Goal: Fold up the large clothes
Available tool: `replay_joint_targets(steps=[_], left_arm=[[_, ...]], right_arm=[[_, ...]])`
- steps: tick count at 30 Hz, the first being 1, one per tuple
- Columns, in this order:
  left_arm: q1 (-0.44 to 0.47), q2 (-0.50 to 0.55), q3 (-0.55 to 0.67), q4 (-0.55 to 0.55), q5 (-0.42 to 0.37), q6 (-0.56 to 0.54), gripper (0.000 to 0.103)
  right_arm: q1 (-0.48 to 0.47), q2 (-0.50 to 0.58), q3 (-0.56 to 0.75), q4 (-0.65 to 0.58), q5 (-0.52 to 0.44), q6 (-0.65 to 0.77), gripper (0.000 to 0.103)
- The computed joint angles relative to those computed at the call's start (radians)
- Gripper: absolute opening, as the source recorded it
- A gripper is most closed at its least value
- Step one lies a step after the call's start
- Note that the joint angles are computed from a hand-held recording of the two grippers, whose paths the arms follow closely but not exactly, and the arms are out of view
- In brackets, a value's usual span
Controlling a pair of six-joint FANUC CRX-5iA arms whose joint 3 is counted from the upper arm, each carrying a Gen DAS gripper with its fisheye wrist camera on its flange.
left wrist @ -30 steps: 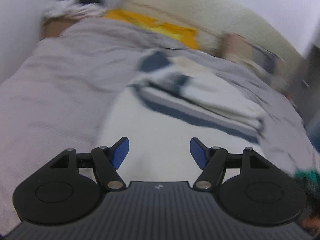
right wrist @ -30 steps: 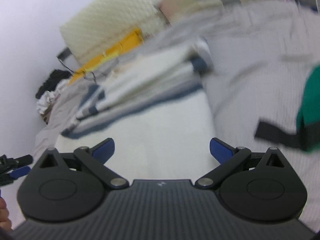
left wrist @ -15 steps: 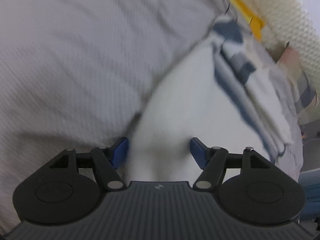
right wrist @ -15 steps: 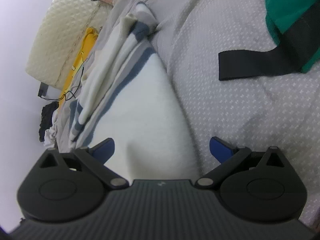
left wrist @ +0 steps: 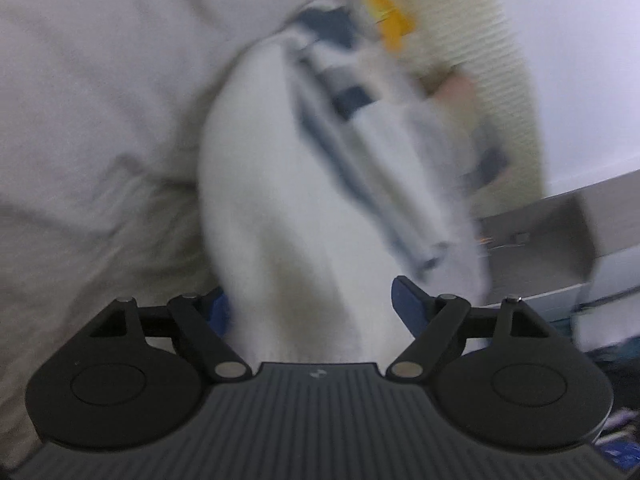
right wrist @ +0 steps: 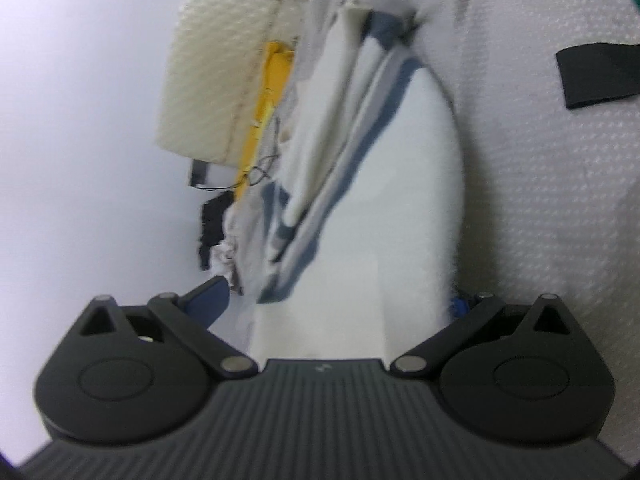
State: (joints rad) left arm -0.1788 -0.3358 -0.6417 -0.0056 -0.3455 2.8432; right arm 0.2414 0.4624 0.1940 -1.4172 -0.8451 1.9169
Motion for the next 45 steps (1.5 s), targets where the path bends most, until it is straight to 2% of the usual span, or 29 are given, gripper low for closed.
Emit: replay_joint_targets(steps=[2,4,7,8,10,11,12,13,15,16,17,19,21,22,24,26,27,30,33,36,39,40,45], left_arm=[[0.012,0.032,0.012,0.071,-0.088,-0.045,0.083],[0.027,0.057,0.001,0.162,-0.117,-0.112,0.083],[0.017,0.085,0.045,0.126,-0.162,-0.103,0.083],[0.014,0.093,0.057,0.115,-0.169,-0.097,0.083],[0.010,0.095,0.064,0.108,-0.171,-0.089,0.082],[0.010,0.094,0.062,0.113,-0.167,-0.092,0.082],[0.013,0.109,0.071,0.116,-0.159,-0.095,0.080],[0.013,0.090,0.060,0.113,-0.161,-0.091,0.077],[0.016,0.079,0.044,0.126,-0.132,-0.111,0.060],[0.018,0.073,0.021,0.147,-0.103,-0.134,0.055],[0.020,0.065,0.002,0.180,-0.076,-0.165,0.046],[0.024,0.066,-0.028,0.244,-0.038,-0.239,0.042],[0.023,0.078,-0.023,0.251,-0.038,-0.252,0.040],[0.022,0.083,-0.021,0.254,-0.036,-0.261,0.037],[0.015,0.087,-0.002,0.199,-0.032,-0.221,0.023],[0.008,0.070,-0.001,0.147,-0.009,-0.172,0.019],[0.003,0.055,-0.002,0.108,0.006,-0.127,0.018],[-0.010,0.001,0.007,-0.010,0.016,-0.006,0.016],[-0.024,-0.080,0.006,-0.124,0.035,0.108,0.015],[-0.019,-0.173,-0.033,-0.109,0.084,0.080,0.015],[-0.023,-0.245,-0.049,-0.067,0.090,0.023,0.015],[-0.029,-0.262,-0.044,-0.073,0.081,0.027,0.015],[-0.132,-0.323,0.053,-0.245,-0.057,0.159,0.014]], right_arm=[[0.012,-0.012,-0.010,0.043,0.036,-0.054,0.103],[0.033,-0.018,-0.020,0.108,0.080,-0.125,0.103],[0.115,-0.045,-0.042,0.373,0.191,-0.319,0.103],[0.125,-0.043,-0.043,0.407,0.199,-0.348,0.098],[0.123,-0.037,-0.039,0.403,0.191,-0.344,0.096],[0.124,-0.035,-0.034,0.400,0.181,-0.331,0.090],[0.112,-0.026,-0.023,0.356,0.148,-0.286,0.081],[0.091,-0.016,-0.015,0.287,0.107,-0.226,0.080],[0.056,-0.001,-0.005,0.153,0.036,-0.094,0.080],[0.057,0.001,-0.003,0.137,0.030,-0.068,0.080],[0.065,0.000,0.000,0.151,0.032,-0.069,0.079],[0.099,0.004,0.010,0.246,0.051,-0.150,0.075],[0.134,0.018,0.022,0.351,0.068,-0.238,0.057],[0.143,0.020,0.025,0.381,0.074,-0.260,0.052],[0.149,0.017,0.026,0.407,0.081,-0.284,0.032],[0.126,0.008,0.020,0.349,0.066,-0.241,0.022],[0.098,-0.003,0.005,0.278,0.059,-0.187,0.020],[0.037,-0.042,-0.041,0.118,0.033,-0.041,0.018],[-0.034,-0.075,-0.081,-0.038,-0.041,0.090,0.016],[-0.090,-0.105,-0.112,-0.139,-0.120,0.155,0.016],[-0.114,-0.142,-0.137,-0.182,-0.166,0.202,0.015],[-0.123,-0.155,-0.146,-0.192,-0.180,0.211,0.015],[-0.176,-0.257,-0.219,-0.223,-0.248,0.262,0.016]])
